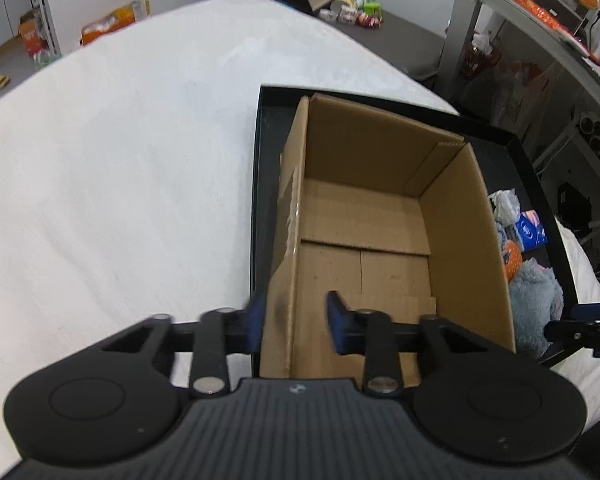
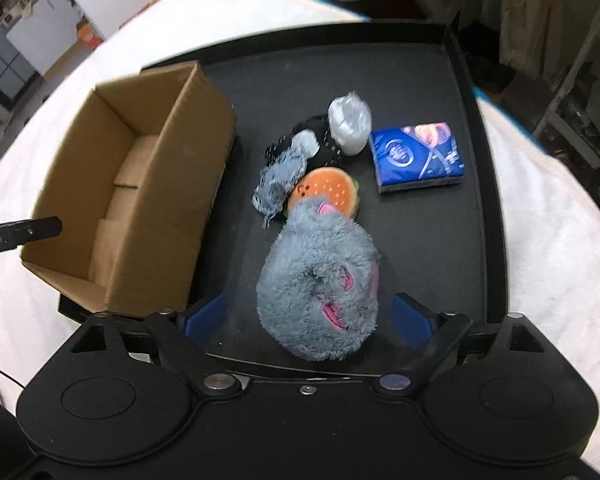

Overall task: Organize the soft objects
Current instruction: 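Grip the cardboard box wall with the left gripper while the right gripper reaches the grey plush mouse, then close the right gripper on the grey plush mouse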

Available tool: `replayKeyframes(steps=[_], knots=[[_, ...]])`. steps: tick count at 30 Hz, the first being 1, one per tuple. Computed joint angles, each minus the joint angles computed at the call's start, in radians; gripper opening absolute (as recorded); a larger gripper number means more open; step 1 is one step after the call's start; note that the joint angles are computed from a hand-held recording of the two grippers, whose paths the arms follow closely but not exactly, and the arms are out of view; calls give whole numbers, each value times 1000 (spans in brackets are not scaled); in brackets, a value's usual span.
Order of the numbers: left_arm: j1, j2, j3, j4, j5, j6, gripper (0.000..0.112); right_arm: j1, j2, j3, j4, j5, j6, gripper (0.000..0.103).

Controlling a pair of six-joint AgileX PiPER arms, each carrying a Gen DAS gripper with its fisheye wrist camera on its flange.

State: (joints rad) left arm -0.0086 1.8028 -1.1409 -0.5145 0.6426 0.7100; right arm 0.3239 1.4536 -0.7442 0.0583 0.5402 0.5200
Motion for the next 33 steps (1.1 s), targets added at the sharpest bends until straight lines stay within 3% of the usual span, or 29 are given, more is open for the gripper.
replayKeyframes(steps=[7, 13, 16, 18, 24, 33], knots=[[-18, 38, -29, 68, 6, -73, 18, -25, 113, -42, 76, -26, -108, 98], [-29, 62, -51, 91, 40, -111, 18, 14, 173, -67, -3, -48, -48, 98], [-28, 75, -61, 71, 60, -91, 18, 34, 188, -84, -71, -31, 11, 90], [-27, 81, -64, 55, 68, -76, 18, 57, 193, -92, -157, -6, 85, 72], [-20, 87, -57, 8, 60, -28, 19, 80, 162, -96, -212, 23, 152, 67], [-3, 59, -16, -58, 40, 67, 20, 152, 93, -148, -336, 111, 295, 67]])
